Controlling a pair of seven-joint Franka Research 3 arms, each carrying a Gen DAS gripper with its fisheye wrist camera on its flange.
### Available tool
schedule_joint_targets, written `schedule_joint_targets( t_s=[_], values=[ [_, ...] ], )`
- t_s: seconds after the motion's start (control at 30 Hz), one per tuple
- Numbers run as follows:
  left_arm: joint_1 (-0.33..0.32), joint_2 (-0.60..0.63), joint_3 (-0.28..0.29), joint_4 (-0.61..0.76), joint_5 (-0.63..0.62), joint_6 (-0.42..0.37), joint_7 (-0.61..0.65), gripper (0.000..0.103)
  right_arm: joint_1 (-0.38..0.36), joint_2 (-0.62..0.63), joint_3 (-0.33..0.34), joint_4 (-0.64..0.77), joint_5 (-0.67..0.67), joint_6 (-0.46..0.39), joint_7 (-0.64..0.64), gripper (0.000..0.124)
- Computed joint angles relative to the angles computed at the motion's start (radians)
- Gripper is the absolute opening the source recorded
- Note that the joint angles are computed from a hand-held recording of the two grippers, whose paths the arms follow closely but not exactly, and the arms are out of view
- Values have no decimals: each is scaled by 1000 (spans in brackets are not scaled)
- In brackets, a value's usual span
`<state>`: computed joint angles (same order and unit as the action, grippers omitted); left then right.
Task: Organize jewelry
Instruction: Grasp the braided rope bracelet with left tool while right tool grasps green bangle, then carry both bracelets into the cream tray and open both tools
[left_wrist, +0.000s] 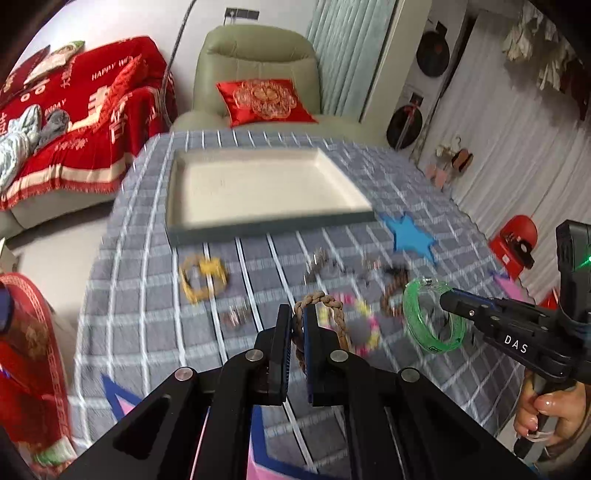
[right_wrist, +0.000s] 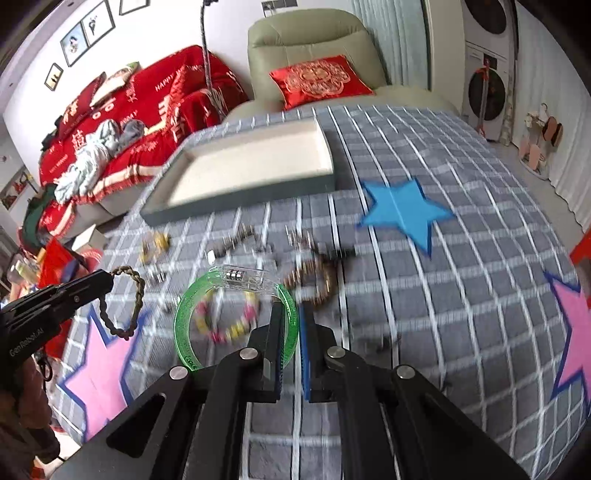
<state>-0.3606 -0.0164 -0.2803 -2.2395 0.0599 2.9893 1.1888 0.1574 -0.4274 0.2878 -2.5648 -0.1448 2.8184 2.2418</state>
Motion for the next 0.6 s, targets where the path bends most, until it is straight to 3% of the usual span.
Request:
schedule_joint_targets(
  t_s=[0.13, 0.23, 0.33, 0.47, 0.6],
  values=[
    [24, 49, 12, 128, 18, -53, 2, 22, -21, 79, -17, 132, -42, -20, -48, 8],
    [42, 116, 23, 256, 57, -92, -14, 22, 6, 166, -70, 257, -19, -40, -118, 8],
    [71, 216, 11, 423, 25, -148, 24, 22, 34, 270, -120, 396, 20, -78, -187, 8],
    [40, 340, 58, 603, 151, -192, -38, 22, 62, 427, -170, 594, 8, -155, -219, 8],
    [48, 511, 41, 819, 148, -284, 6, 22, 98, 567, -224, 746, 18, -219, -233, 8]
  ],
)
